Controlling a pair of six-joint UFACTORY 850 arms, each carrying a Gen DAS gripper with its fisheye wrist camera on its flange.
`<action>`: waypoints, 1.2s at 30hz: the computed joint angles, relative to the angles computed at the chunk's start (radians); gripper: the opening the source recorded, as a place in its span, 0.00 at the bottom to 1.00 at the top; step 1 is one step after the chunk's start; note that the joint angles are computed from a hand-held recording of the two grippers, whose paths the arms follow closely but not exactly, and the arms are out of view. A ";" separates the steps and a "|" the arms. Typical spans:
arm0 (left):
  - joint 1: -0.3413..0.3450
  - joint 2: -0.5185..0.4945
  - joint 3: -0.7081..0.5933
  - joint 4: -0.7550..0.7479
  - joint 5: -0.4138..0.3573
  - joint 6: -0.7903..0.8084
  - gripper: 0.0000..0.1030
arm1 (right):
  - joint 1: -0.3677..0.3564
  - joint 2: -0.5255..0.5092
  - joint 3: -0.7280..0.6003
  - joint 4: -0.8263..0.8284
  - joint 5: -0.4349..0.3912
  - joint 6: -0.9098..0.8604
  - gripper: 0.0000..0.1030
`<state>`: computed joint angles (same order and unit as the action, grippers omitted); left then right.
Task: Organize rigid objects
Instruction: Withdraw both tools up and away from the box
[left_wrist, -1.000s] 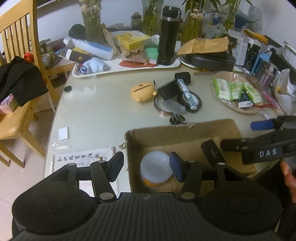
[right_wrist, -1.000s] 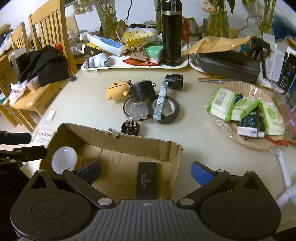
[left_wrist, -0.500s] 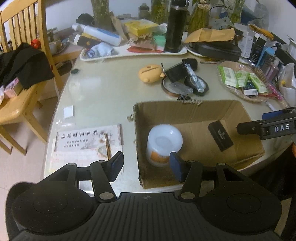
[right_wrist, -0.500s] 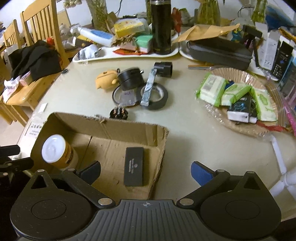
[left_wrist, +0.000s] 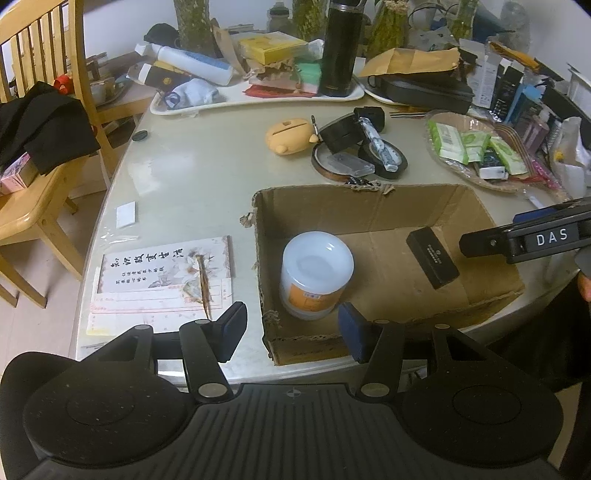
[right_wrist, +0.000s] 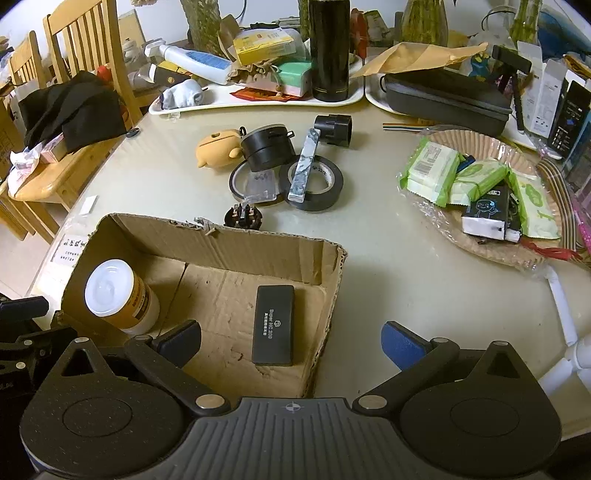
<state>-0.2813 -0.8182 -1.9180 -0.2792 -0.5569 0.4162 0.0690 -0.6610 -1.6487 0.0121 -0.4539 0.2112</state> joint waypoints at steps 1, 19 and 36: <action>0.000 0.000 0.000 0.002 0.001 -0.003 0.53 | 0.000 0.001 0.002 0.001 0.005 0.003 1.00; -0.005 -0.004 -0.016 -0.034 0.030 0.028 0.74 | 0.007 0.026 0.045 -0.191 0.117 0.213 1.00; -0.011 -0.058 -0.115 -0.042 -0.009 0.030 0.74 | 0.006 -0.005 -0.007 -0.190 0.073 0.200 1.00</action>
<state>-0.2924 -0.8765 -2.0329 -0.3213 -0.5658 0.4465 0.0752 -0.6665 -1.6557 -0.1776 -0.3805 0.4111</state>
